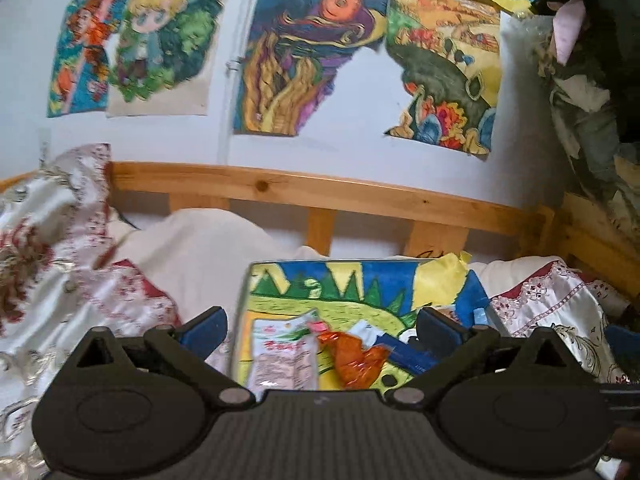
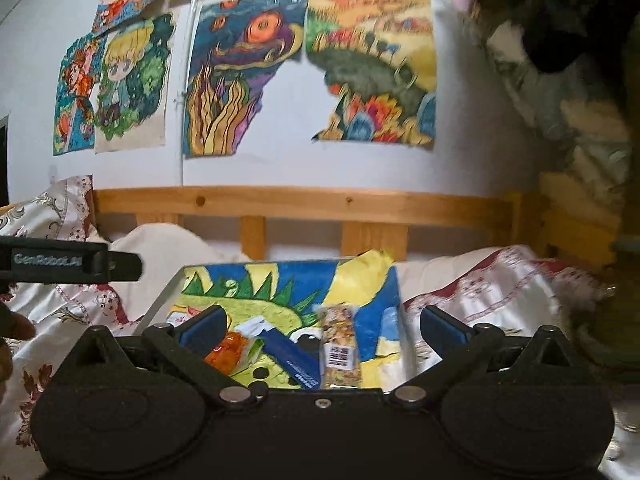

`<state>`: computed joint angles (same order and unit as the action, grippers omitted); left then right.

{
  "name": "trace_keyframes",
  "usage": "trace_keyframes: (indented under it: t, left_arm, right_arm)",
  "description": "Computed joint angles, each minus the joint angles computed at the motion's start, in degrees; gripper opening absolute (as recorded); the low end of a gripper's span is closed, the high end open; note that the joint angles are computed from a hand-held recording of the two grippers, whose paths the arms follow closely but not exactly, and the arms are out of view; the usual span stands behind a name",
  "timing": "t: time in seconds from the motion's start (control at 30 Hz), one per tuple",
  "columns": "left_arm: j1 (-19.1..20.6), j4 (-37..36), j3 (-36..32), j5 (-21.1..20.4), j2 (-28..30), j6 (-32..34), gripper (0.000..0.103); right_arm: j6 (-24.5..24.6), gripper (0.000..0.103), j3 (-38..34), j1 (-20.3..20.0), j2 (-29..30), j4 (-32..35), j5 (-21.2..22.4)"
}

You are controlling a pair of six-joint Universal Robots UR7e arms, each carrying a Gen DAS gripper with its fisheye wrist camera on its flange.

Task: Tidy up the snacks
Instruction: 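Lift both open tools away from the tin back over the snacks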

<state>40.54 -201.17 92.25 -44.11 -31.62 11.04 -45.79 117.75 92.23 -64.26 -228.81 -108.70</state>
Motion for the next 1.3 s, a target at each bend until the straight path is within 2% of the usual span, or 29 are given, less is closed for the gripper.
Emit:
trace_keyframes:
  t: [0.2,0.33,0.5,0.77,1.0,1.3]
  left_arm:
    - [-1.05,-1.92,6.71,2.15,-4.16,-1.9,0.102]
    - [-1.21,-3.4,11.31,1.45,-7.19,-2.33,0.103]
    - [-2.06,-3.77,16.1,2.28,-10.62,-1.62,0.102]
    - [-3.44,-9.57,23.29,4.03,-12.61,2.02,0.103]
    - [-3.17,1.31,25.64,4.07,-14.93,-6.44,0.102]
    - [-2.27,4.34,26.88,2.83,-14.58,-7.66,0.102]
  right_arm:
    - [-2.34,0.102,3.69,2.23,-0.75,-5.35,-2.12]
    - [-3.62,0.102,5.15,4.06,-0.12,-9.13,-4.28]
    - [-1.95,0.102,6.83,6.18,0.48,-11.86,-7.51]
    - [-0.99,0.102,10.35,8.17,1.53,-14.81,-11.36]
    - [-1.03,0.102,13.21,8.41,2.55,-15.39,-13.73]
    - [-0.98,0.102,14.69,8.07,3.65,-15.24,-16.7]
